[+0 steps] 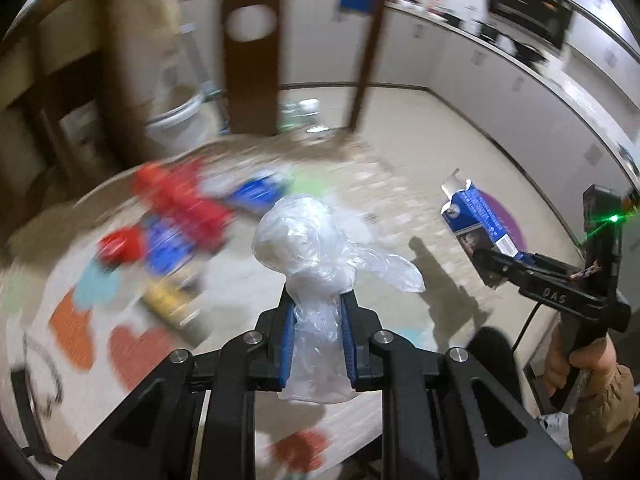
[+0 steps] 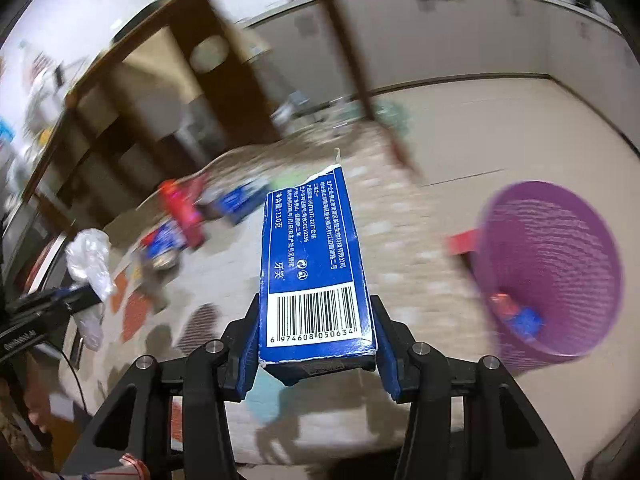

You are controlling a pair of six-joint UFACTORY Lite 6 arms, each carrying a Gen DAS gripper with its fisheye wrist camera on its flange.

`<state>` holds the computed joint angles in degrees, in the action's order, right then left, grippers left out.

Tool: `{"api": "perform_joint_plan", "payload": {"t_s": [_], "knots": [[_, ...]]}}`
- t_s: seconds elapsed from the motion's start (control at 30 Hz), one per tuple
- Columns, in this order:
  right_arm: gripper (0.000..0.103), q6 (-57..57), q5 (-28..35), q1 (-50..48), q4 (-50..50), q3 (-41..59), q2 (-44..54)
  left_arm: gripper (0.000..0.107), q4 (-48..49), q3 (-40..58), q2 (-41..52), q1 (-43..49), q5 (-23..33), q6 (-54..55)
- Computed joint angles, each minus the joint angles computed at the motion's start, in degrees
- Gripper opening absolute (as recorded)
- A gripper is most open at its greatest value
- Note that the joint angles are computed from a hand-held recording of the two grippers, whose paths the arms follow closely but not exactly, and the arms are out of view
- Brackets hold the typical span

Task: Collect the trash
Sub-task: 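Carry the bag and blue box to the purple basket and release both, then grasp the yellow snack bar with the left tool while the right tool grasps the blue-wrapped bread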

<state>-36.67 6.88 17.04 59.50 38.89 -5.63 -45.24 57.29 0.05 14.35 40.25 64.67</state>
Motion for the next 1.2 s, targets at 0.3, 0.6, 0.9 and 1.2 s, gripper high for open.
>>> {"api": "perform_joint_plan", "payload": {"t_s": [0.3, 0.6, 0.9, 1.2], "knots": [[0.053, -20.3, 10.9, -33.3, 6.8, -8.2, -10.1, 0.019, 7.3, 18.9, 16.1, -31.1, -5.5, -21.8], [0.053, -40.7, 16.0, -47.9, 20.4, -2.1, 3.0, 0.033, 16.7, 49.9, 42.7, -44.7, -2.3, -39.0], [0.068, -47.2, 16.6, -49.1, 27.4, 0.6, 9.8, 0.068, 17.2, 48.2, 41.2, -45.6, -4.4, -39.7], [0.072, -42.4, 14.5, -45.5, 23.9, -3.9, 2.3, 0.070, 17.2, 23.7, 23.9, -41.3, -11.1, -37.1]]}}
